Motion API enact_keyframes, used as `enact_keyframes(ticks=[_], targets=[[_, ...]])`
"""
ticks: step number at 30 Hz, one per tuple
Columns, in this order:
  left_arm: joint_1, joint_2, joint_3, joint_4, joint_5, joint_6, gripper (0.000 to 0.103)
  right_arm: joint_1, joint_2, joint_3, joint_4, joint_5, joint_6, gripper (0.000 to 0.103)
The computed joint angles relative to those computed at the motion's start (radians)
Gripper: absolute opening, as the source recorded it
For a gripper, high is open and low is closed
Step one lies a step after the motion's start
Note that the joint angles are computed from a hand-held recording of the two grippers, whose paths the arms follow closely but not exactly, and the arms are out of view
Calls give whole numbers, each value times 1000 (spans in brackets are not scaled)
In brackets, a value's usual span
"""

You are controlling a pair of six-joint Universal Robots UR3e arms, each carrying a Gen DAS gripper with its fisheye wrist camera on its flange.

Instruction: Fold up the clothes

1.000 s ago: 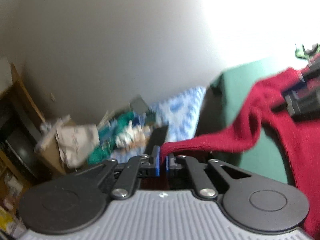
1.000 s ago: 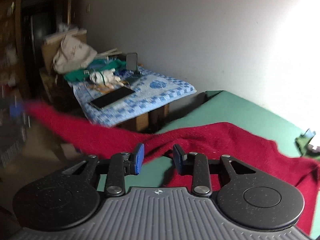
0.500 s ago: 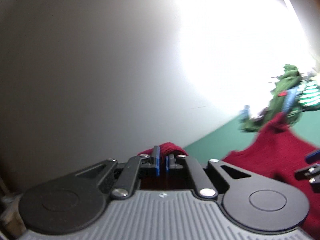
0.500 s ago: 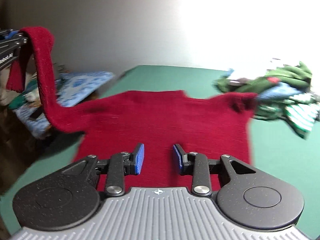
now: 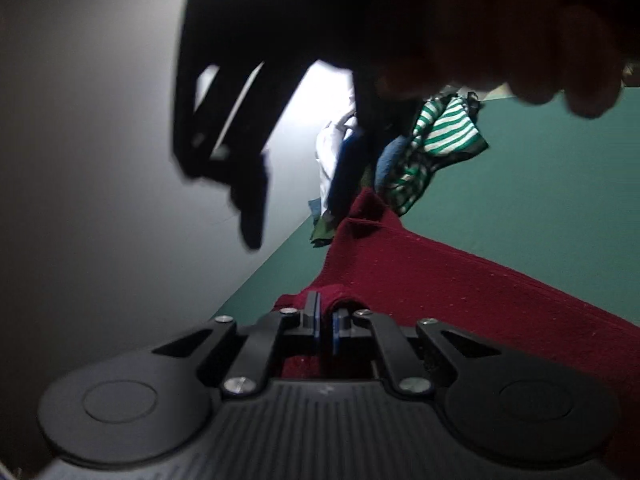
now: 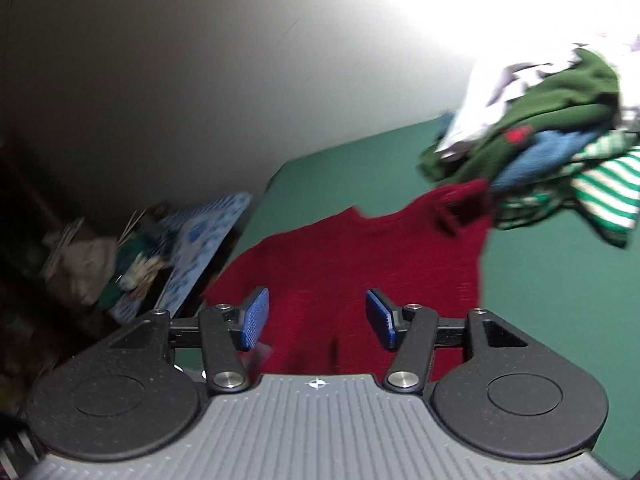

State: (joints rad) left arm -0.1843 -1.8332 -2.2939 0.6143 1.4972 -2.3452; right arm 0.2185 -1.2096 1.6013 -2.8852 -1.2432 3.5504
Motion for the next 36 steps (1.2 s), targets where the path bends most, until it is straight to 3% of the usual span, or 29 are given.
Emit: enact_keyframes(ticks=[6,10,12,13,17,21,25,28,31,36], targets=[[-75,-49,-18,64,82,-6,5,50,219,-368,377,-48,-112,57],[-104,-66,-13,74,127,-21,5,22,273,-436,501,18,-116,54],[-108,-62,-15,66,134,-30,10,2,273,-423,525,81,-117,23],[-110,-59,-19,68,137,-31,11,-6,259,-394,503,106,-118,11],[-93,0,-60,54,124,-34,30,-8,182,-252,324,98,-96,10],[5,149,-181,19,15,-27,48,-17,103,-116,139,78,-61,10],[158,244,-300,-9,-97,62,49,-23,62,-53,62,33,-32,10],[245,203,-321,16,-116,134,48,-34,52,-10,25,-2,6,10],[287,147,-277,-11,-86,138,48,-44,62,15,1,-48,43,10],[289,113,-193,-113,-15,54,48,-61,84,79,-53,-124,82,10]])
